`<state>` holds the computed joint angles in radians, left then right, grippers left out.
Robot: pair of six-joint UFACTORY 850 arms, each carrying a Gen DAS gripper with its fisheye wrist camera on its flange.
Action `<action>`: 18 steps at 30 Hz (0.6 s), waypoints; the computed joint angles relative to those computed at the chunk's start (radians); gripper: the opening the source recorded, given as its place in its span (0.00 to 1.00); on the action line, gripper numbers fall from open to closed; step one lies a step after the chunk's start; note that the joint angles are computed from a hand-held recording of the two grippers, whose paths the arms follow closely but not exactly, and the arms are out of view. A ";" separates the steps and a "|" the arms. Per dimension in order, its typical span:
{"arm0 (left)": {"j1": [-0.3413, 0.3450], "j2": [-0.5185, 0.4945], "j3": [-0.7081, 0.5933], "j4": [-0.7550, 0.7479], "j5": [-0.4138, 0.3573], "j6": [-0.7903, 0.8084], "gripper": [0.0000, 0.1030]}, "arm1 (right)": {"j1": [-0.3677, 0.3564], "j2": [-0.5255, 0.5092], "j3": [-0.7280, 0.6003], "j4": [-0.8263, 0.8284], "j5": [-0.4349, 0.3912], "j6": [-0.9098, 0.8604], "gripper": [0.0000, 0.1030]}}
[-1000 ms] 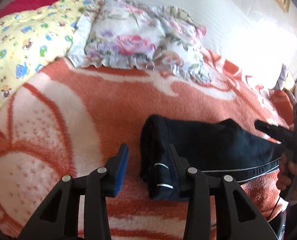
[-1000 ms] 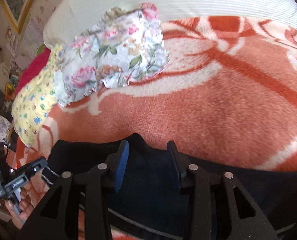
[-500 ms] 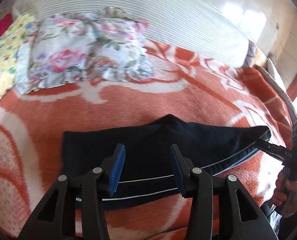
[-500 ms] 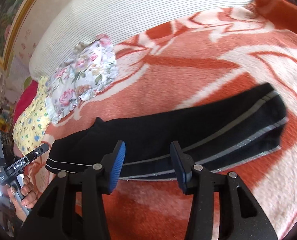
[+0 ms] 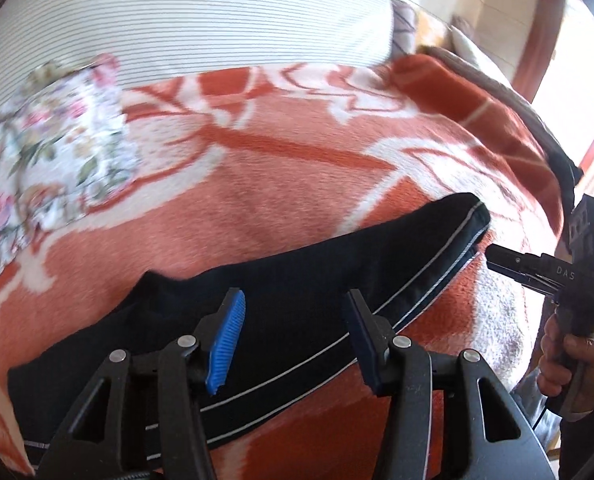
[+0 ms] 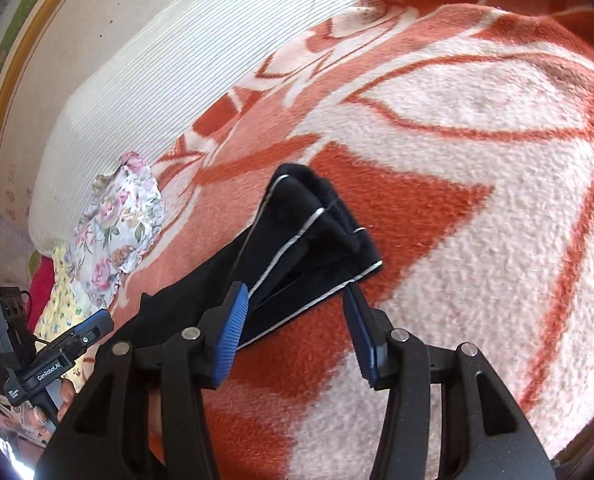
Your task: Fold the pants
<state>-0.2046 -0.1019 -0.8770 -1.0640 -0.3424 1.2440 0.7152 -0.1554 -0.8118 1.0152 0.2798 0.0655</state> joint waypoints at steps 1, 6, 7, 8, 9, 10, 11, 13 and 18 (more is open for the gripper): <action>-0.018 -0.011 -0.012 0.025 -0.001 -0.019 0.51 | -0.003 0.008 0.016 -0.021 0.014 0.042 0.51; -0.115 -0.069 -0.077 0.115 0.010 -0.089 0.53 | -0.036 0.035 0.077 -0.262 0.045 0.349 0.51; -0.130 -0.082 -0.091 0.136 0.017 -0.111 0.53 | -0.041 0.037 0.085 -0.315 0.050 0.412 0.51; -0.145 -0.099 -0.111 0.162 0.017 -0.135 0.53 | -0.045 0.038 0.093 -0.384 0.060 0.492 0.51; -0.159 -0.119 -0.135 0.202 0.016 -0.170 0.53 | -0.049 0.040 0.102 -0.453 0.074 0.569 0.51; -0.171 -0.137 -0.155 0.243 0.019 -0.205 0.53 | -0.051 0.041 0.112 -0.519 0.095 0.642 0.51; -0.182 -0.160 -0.183 0.294 0.013 -0.243 0.53 | -0.050 0.043 0.119 -0.549 0.108 0.679 0.54; -0.200 -0.208 -0.238 0.405 -0.002 -0.318 0.54 | -0.052 0.044 0.134 -0.615 0.135 0.775 0.64; -0.238 -0.332 -0.382 0.658 -0.078 -0.456 0.54 | -0.045 0.034 0.145 -0.670 0.186 0.873 0.67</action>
